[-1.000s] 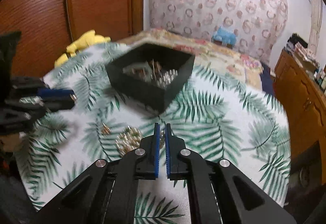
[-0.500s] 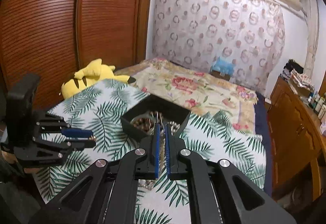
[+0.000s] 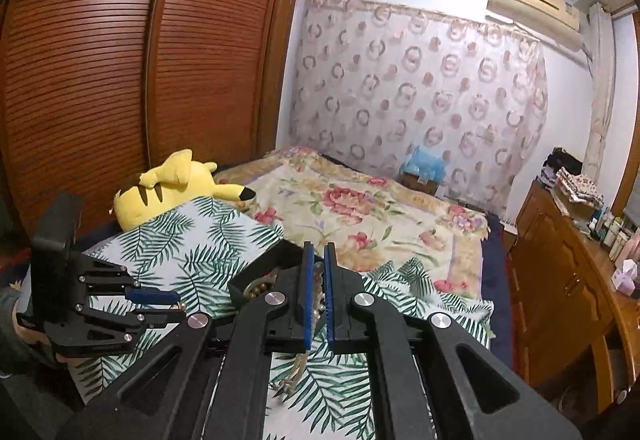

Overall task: Organize jewelry
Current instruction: 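Carry the gold ring and pearl strand over the black box and open both tools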

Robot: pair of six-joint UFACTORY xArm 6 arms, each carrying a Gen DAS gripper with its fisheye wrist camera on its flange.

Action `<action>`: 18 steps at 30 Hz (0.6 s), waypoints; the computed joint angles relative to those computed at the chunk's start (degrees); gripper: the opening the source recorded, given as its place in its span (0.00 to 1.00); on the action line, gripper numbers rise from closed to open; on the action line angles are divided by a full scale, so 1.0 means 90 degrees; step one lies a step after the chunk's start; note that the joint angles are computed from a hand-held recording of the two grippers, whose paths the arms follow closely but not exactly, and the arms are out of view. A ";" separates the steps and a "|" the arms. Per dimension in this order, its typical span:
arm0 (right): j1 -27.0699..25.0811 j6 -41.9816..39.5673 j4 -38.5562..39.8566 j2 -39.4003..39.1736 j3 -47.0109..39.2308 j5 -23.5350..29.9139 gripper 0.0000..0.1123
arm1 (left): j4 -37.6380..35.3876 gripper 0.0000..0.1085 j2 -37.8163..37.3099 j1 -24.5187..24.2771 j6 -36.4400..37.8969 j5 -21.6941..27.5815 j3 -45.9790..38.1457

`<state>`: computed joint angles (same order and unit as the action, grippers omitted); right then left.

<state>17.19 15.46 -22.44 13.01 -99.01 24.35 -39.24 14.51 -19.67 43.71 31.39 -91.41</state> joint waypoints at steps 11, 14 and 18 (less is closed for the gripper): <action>-0.0173 -0.0441 0.0352 0.0521 -0.1091 0.0242 0.05 | 0.0160 0.17 0.0571 0.0034 -0.0161 0.0250 -0.0825; -0.0190 -0.0642 0.0530 0.0790 -0.1530 0.0405 0.05 | 0.0280 0.17 0.0866 0.0065 -0.0330 0.0435 -0.1289; -0.0221 -0.0915 0.0820 0.1207 -0.2197 0.0624 0.05 | 0.0462 0.17 0.1304 0.0097 -0.0541 0.0727 -0.2015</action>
<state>15.21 7.22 -15.06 23.87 -118.78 29.96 -35.08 26.25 -18.80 38.84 37.93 -109.55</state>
